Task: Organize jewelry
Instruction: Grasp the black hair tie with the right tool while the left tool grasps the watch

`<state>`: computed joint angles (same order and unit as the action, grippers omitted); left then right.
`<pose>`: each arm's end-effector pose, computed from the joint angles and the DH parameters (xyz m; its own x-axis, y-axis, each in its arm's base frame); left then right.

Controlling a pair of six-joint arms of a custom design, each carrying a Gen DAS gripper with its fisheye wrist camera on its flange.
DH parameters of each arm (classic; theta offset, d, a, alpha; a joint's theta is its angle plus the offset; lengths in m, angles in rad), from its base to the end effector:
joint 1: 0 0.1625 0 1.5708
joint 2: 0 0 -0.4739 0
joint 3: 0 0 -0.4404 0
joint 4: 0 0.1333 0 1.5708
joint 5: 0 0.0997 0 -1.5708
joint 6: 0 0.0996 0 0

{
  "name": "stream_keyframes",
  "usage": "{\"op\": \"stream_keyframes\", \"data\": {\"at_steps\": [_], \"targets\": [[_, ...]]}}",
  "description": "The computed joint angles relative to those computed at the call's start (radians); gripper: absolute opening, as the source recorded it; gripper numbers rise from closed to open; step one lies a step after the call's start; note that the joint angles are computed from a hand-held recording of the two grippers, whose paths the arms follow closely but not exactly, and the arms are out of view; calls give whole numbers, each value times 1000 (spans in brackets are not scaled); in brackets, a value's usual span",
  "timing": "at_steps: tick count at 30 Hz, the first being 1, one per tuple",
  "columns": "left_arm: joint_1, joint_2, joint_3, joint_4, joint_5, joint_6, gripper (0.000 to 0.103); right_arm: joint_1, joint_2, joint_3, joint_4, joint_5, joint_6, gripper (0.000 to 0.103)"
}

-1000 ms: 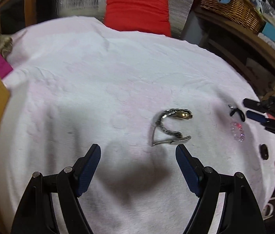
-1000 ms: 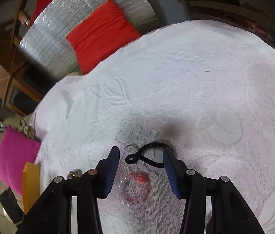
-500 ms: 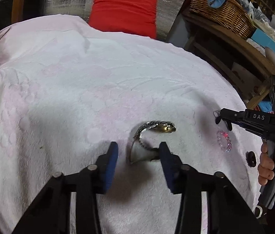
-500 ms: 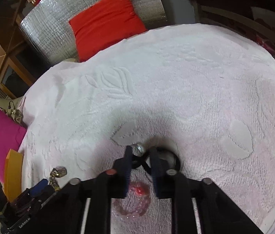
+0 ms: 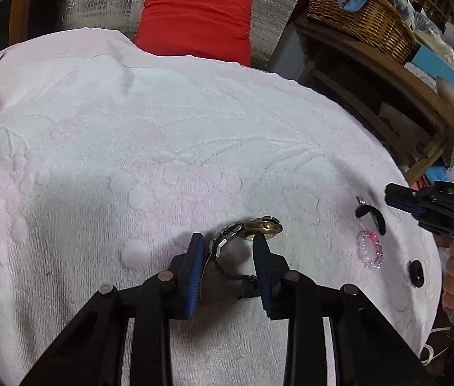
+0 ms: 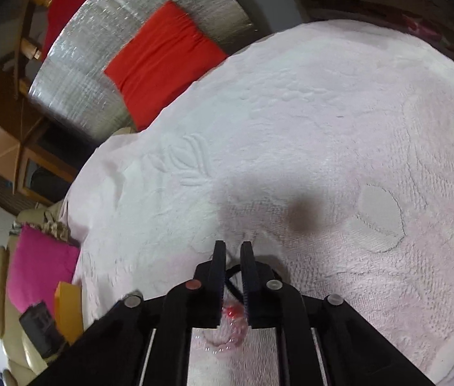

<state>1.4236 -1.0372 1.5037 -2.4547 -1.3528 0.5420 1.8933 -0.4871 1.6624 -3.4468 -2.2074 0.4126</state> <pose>0.0410 -0.7794 0.3240 -0.7692 0.5148 -0.3785 0.6197 0.7455 -0.2453 0.2973 -0.6559 -0.0190 -0.9071 0.3903 0.1577 0.1326 0.6206 -0.7729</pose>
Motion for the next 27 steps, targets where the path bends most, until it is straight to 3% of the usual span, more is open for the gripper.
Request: {"op": "stream_keyframes", "data": {"at_steps": [1,2,3,4,5,7,9,10,14,16,18,20,23,27], "targets": [[-3,-1,5,-8,6,3,30,3,-3,-3,27,3,-1,14],[-5,-3,10,-11,7,9,19,4,-5,-4,46,5,1,22],[-8,-2,13,-10,20,13,11,6,-7,-5,66,3,4,37],[-11,-1,12,-1,33,11,7,10,-5,-8,71,-6,0,47],[-12,-2,17,-8,39,10,7,16,0,-9,60,-21,-10,66],[-13,-8,22,-5,34,14,6,24,12,-19,37,-45,-44,66],[-12,-16,23,17,18,8,6,26,16,-27,62,-50,-47,54],[-12,-19,24,25,13,8,6,26,18,-34,92,-53,-45,43],[-12,-35,32,44,-9,14,6,31,43,-83,207,-99,-44,41],[-12,-44,33,56,-25,11,6,33,54,-103,243,-129,-44,34],[-11,-50,33,65,-34,10,6,32,60,-114,265,-153,-36,13],[-8,-54,30,75,-44,5,6,32,63,-112,239,-166,-30,6],[-4,-58,25,88,-58,-5,6,39,63,-95,129,-171,-48,6],[0,-64,20,90,-80,-15,6,30,45,-50,-10,-98,-41,6]]}}
